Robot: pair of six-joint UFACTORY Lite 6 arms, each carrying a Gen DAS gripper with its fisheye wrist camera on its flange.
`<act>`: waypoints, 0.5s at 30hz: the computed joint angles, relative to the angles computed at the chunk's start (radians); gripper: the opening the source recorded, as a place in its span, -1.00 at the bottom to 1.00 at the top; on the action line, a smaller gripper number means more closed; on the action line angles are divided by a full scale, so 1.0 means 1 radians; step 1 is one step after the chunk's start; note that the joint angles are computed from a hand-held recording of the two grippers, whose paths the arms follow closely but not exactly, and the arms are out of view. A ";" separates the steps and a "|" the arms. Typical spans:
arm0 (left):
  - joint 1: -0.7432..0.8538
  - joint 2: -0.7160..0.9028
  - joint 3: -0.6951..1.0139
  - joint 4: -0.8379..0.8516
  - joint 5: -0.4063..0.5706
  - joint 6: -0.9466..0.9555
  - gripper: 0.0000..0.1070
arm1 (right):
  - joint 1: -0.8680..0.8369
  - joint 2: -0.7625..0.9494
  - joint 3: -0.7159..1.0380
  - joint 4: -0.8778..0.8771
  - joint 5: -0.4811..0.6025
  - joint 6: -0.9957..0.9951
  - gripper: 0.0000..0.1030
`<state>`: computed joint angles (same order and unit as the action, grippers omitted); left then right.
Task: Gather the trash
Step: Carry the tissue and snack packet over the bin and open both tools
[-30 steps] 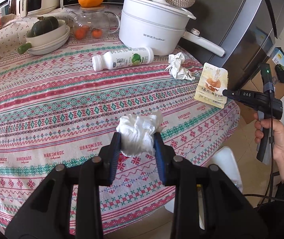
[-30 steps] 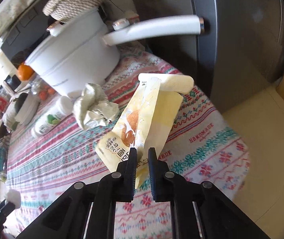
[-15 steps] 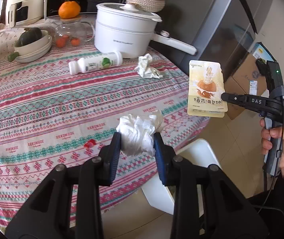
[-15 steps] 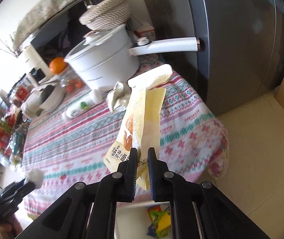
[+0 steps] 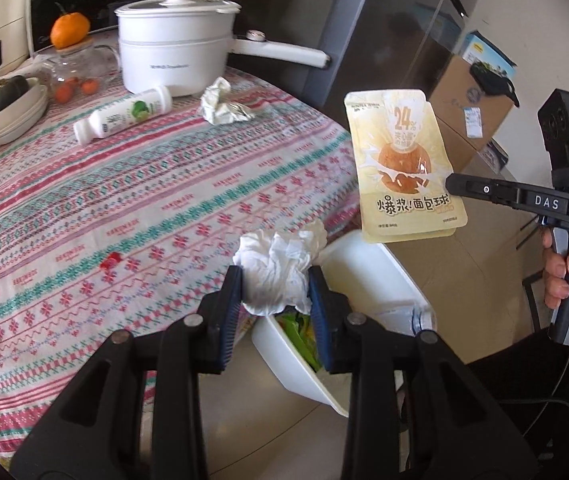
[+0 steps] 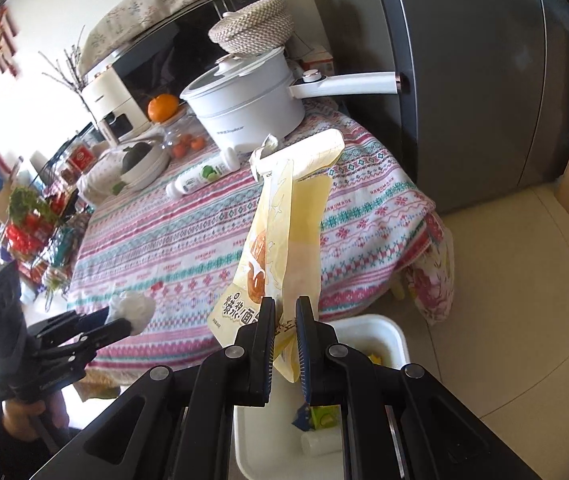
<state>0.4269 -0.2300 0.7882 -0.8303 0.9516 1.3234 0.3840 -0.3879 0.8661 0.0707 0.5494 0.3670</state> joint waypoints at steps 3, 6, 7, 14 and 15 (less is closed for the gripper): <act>-0.038 -0.029 -0.050 0.009 -0.007 0.002 -0.35 | -0.007 -0.074 -0.069 0.017 0.015 -0.033 -0.78; -0.098 -0.066 -0.113 0.014 -0.033 0.003 -0.35 | -0.028 -0.140 -0.136 0.040 0.038 -0.075 -0.78; -0.126 -0.080 -0.138 0.019 -0.047 0.000 -0.35 | -0.038 -0.162 -0.160 0.052 0.047 -0.095 -0.78; -0.312 -0.146 -0.287 0.027 -0.167 -0.027 -0.35 | -0.043 -0.250 -0.294 0.053 0.094 -0.140 -0.78; -0.340 -0.150 -0.304 0.028 -0.188 -0.033 -0.35 | -0.044 -0.252 -0.308 0.054 0.097 -0.149 -0.78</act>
